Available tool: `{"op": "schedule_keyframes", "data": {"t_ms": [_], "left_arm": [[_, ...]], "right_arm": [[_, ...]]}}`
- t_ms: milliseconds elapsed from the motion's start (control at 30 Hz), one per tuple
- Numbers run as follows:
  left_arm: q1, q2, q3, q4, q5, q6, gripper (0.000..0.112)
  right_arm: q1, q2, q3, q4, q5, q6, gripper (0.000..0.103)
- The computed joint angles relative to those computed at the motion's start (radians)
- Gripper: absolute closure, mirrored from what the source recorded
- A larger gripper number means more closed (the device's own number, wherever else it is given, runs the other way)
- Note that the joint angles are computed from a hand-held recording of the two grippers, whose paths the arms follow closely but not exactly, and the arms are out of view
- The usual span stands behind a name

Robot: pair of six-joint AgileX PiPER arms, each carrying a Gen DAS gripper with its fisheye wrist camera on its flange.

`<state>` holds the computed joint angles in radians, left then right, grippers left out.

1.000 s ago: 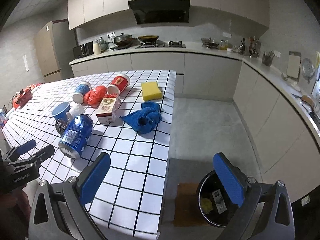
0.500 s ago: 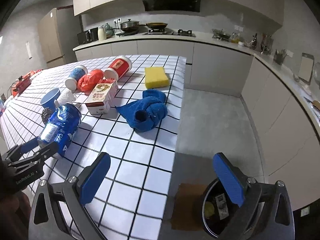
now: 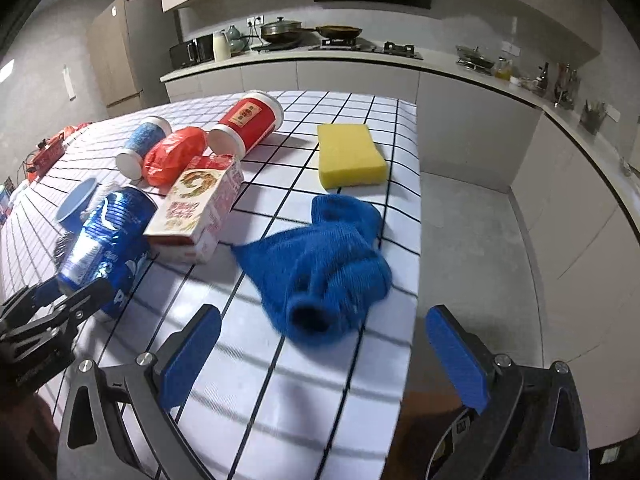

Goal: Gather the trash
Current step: 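Grasp the blue Pepsi can with the left tool while the right tool grasps the blue towel, then carry the can and towel over the black bin and open both tools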

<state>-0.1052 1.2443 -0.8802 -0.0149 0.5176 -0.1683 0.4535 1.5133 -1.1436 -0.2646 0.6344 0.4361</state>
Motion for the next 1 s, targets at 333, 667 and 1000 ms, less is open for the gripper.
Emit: {"op": "schedule_keyframes", "data": {"t_ms": [333, 667, 1000], "left_arm": [[-0.028, 0.089, -0.078, 0.068, 0.01, -0.074, 0.043], [0.001, 0.051, -0.046, -0.051, -0.005, 0.035, 0.045], [-0.003, -0.013, -0.018, -0.089, 0.029, 0.082, 0.044]], "right_arm": [[-0.024, 0.113, -0.081, 0.034, 0.007, -0.052, 0.022], [-0.049, 0.089, -0.082, 0.068, 0.023, -0.082, 0.06], [-0.019, -0.026, -0.014, 0.048, 0.031, -0.047, 0.062]]}}
